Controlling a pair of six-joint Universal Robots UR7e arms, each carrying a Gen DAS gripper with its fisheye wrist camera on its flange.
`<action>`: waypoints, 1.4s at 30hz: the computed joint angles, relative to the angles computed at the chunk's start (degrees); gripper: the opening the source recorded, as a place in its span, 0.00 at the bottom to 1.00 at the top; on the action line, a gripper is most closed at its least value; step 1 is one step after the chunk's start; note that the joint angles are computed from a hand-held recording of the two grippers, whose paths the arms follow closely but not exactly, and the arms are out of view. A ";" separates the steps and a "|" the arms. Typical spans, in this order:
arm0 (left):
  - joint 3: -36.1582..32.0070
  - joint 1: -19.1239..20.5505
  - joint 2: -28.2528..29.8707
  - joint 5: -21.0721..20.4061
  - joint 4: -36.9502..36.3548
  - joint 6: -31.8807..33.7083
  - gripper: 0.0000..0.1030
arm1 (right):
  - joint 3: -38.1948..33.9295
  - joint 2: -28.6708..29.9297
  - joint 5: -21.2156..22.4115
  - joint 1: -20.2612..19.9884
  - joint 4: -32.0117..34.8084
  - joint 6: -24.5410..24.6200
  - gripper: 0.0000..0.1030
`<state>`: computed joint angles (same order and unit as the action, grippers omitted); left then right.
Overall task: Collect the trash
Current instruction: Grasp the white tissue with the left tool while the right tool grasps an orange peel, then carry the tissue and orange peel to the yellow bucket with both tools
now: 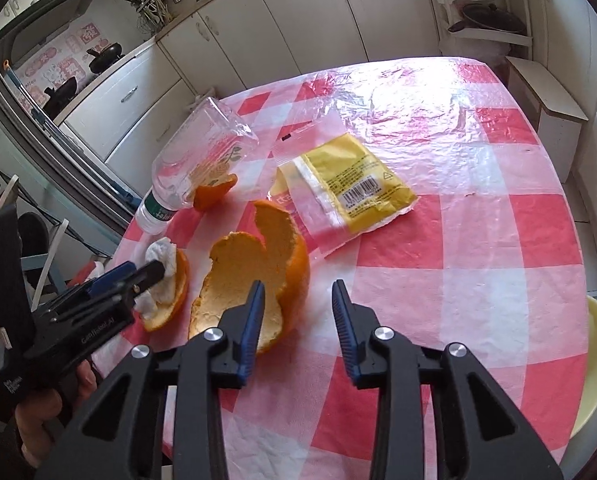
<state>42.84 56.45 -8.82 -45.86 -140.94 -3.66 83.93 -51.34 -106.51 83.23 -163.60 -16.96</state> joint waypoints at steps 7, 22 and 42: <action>4.39 0.16 -3.17 -6.02 -4.59 -1.18 0.07 | 1.80 -1.05 -1.34 0.55 -2.75 -2.57 0.07; 10.64 1.26 -7.43 -15.27 -7.72 -6.21 0.07 | 7.95 -6.32 -0.60 -0.23 -6.78 -4.37 0.06; 9.52 -3.85 -3.02 -21.82 -6.63 -0.30 0.07 | 17.49 -16.77 0.59 -6.13 -15.43 -1.79 0.06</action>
